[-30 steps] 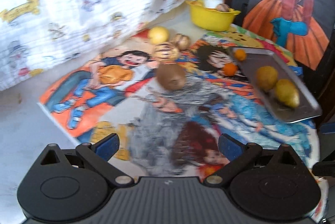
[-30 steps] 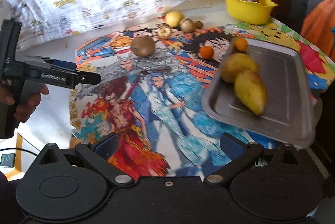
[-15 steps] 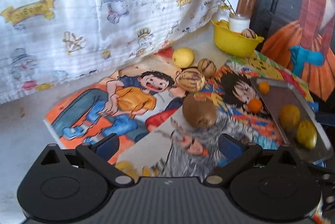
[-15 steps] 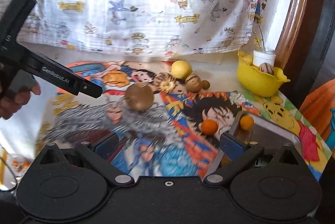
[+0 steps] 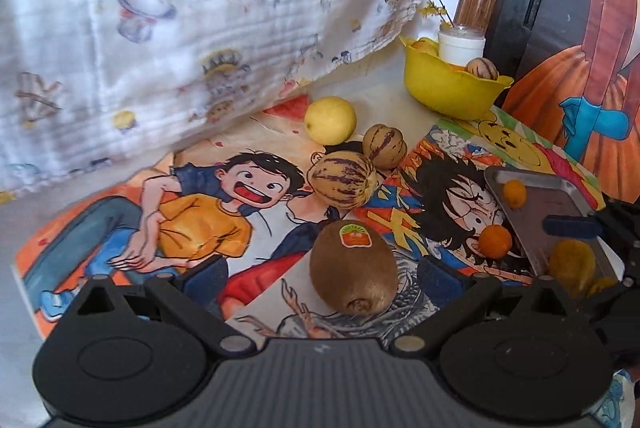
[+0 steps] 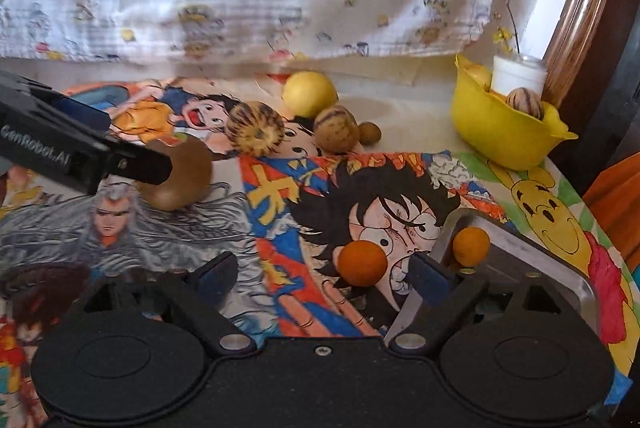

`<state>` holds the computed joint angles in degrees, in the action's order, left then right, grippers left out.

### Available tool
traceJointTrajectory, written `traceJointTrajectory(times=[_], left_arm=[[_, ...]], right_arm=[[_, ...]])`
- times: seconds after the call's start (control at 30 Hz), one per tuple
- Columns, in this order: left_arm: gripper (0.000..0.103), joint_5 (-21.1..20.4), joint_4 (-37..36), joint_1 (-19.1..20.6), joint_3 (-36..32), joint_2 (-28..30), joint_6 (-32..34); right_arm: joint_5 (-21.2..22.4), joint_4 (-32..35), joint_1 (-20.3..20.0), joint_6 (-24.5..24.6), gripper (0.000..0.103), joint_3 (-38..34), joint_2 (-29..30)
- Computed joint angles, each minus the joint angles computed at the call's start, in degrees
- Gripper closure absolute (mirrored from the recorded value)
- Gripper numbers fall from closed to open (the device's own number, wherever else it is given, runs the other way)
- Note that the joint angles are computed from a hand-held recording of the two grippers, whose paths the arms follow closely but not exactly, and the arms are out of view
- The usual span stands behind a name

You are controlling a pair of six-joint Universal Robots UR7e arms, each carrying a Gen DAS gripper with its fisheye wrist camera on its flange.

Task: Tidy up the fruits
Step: 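Move the left tool toward the kiwi while the right tool approaches a small orange, then grasp the brown kiwi with the left tool while the right tool grasps the small orange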

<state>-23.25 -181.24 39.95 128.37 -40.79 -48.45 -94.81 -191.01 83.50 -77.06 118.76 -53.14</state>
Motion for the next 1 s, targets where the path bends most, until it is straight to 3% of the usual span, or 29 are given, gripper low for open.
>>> traceJointTrajectory(times=[0.13, 0.33, 0.7, 1.0], left_arm=[[0.001, -0.25, -5.02, 1.02, -1.39, 2.18, 4.96], [0.01, -0.22, -6.73, 1.97, -3.0, 3.82, 8.12], [0.04, -3.15, -6.12, 3.47, -4.6, 4.51, 9.7], [0.044, -1.39, -3.39, 3.12, -5.45, 5.08, 8.15]], right_arm=[[-1.5, -0.22, 0.37, -0.06, 0.02, -2.04, 1.96], [-3.53, 0.92, 0.49, 0.81, 0.032, -4.5, 3.86], [-5.0, 4.15, 0.74, 6.51, 0.05, -7.31, 4.93], [-4.42, 2.89, 0.08, 8.08, 0.068, -6.99, 4.68]])
